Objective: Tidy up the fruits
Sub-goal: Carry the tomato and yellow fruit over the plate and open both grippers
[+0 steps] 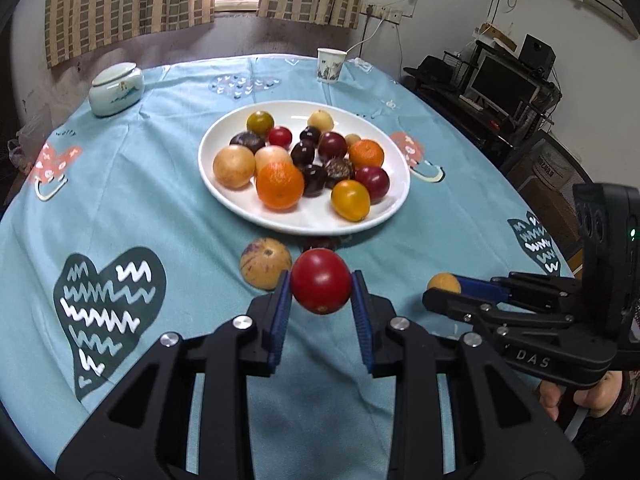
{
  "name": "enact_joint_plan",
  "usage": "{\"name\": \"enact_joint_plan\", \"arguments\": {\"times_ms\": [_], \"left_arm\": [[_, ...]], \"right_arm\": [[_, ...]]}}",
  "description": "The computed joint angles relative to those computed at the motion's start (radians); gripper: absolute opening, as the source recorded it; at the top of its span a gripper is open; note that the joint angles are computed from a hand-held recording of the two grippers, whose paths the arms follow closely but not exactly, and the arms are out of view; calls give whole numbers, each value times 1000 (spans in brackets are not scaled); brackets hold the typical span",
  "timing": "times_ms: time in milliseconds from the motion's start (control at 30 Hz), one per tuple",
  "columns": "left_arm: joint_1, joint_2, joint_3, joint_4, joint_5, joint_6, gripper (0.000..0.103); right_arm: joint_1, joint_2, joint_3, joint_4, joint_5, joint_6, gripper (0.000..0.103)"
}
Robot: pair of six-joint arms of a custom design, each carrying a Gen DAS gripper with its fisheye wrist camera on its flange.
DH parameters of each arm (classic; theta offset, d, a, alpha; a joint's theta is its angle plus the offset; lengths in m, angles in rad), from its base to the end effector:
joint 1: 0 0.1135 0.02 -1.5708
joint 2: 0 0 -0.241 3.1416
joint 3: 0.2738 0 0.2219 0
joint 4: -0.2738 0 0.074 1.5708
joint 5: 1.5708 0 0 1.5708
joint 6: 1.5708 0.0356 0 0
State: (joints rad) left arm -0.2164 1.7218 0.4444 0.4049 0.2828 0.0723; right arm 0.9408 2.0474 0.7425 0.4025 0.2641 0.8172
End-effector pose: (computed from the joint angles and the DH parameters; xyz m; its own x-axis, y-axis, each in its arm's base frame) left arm 0.2372 -0.0623 0.0817 -0.7186 0.2290 -0.6567 0.4345 0.8851 -0.1667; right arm 0.1912 0.2464 0.0522 -0.8157 0.0761 -0.5735 -0.1313 0.9410 0.3117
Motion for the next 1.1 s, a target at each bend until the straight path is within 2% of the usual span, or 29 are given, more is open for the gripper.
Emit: {"name": "enact_joint_plan", "arguments": {"times_ms": [200, 300, 400, 567, 767, 900, 1067, 1100], "left_arm": [[-1, -7, 124, -113, -14, 28, 30], [-15, 25, 238, -173, -42, 59, 30], [-15, 120, 404, -253, -32, 74, 30], [-38, 384, 811, -430, -67, 58, 30], [-61, 757, 1403, -740, -75, 32, 30], [-62, 988, 1790, -949, -60, 19, 30], [-63, 1149, 2085, -1095, -58, 14, 31], [-63, 1159, 2108, -1107, -61, 11, 35]], "right_arm": [[-34, -27, 8, -22, -19, -42, 26], [-80, -66, 29, -64, -23, -89, 26], [-145, -77, 89, -117, -33, -151, 26], [-275, 26, 305, -231, -63, -239, 26], [-389, 257, 663, -394, -67, -328, 26], [-424, 351, 802, -464, -99, -367, 26], [-437, 406, 879, -485, -109, -389, 26], [-436, 413, 889, -486, -103, -389, 26]]}}
